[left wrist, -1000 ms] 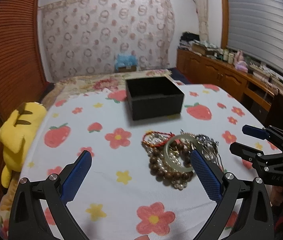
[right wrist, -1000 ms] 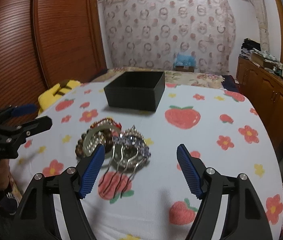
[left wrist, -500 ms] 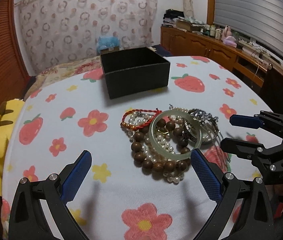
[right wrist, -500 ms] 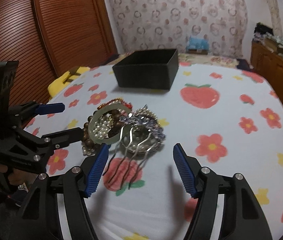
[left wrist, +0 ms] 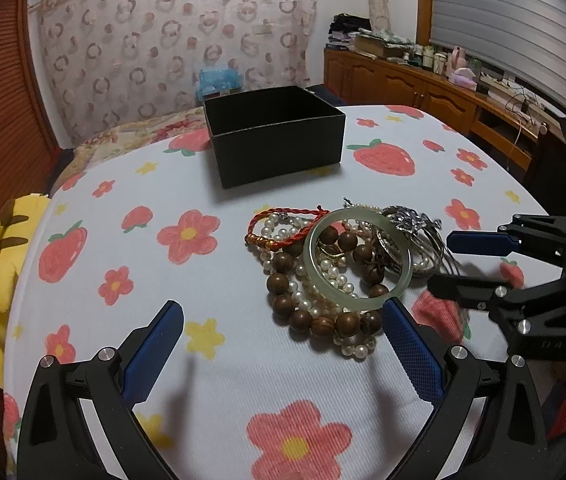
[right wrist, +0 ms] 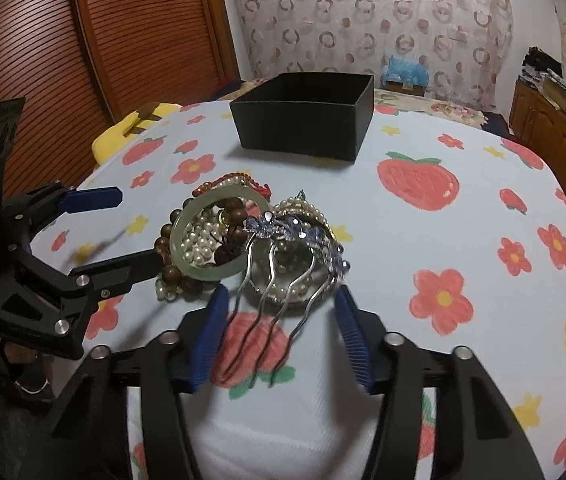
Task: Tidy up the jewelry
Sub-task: 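Lower the right tool onto the silver hair comb and close it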
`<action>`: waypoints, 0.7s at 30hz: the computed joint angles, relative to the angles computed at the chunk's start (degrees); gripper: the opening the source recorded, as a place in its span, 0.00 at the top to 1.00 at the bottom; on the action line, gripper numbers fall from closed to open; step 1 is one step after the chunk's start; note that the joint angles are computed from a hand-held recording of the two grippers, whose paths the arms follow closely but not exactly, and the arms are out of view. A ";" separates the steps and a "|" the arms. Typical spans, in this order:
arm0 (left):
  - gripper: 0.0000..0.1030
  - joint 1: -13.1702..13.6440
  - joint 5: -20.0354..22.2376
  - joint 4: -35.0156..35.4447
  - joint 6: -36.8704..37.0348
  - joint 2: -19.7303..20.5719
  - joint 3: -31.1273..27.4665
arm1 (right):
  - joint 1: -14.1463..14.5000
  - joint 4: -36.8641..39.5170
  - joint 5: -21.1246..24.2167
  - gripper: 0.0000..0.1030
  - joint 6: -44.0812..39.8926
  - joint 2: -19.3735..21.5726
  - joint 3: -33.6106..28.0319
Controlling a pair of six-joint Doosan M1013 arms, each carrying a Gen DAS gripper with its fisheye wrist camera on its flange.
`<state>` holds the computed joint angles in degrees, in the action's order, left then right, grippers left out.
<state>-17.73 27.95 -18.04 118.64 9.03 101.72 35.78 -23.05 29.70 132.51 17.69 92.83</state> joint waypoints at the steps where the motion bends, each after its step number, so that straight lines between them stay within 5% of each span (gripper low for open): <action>1: 0.07 0.02 -0.04 -0.23 0.09 -0.01 0.02 | 0.15 -1.24 0.66 0.55 0.54 -0.11 -0.03; 6: 0.07 -0.29 0.01 -0.23 0.04 -0.32 0.29 | 0.98 -8.93 4.02 0.66 5.15 -0.54 0.25; 8: 0.07 -0.48 -0.13 -0.01 -0.10 -0.47 0.40 | 1.14 -12.04 4.78 0.79 8.27 -0.76 0.61; 21: 0.07 -1.62 1.08 0.93 0.79 0.94 -1.14 | 0.18 -20.91 4.12 0.97 17.92 -1.63 1.82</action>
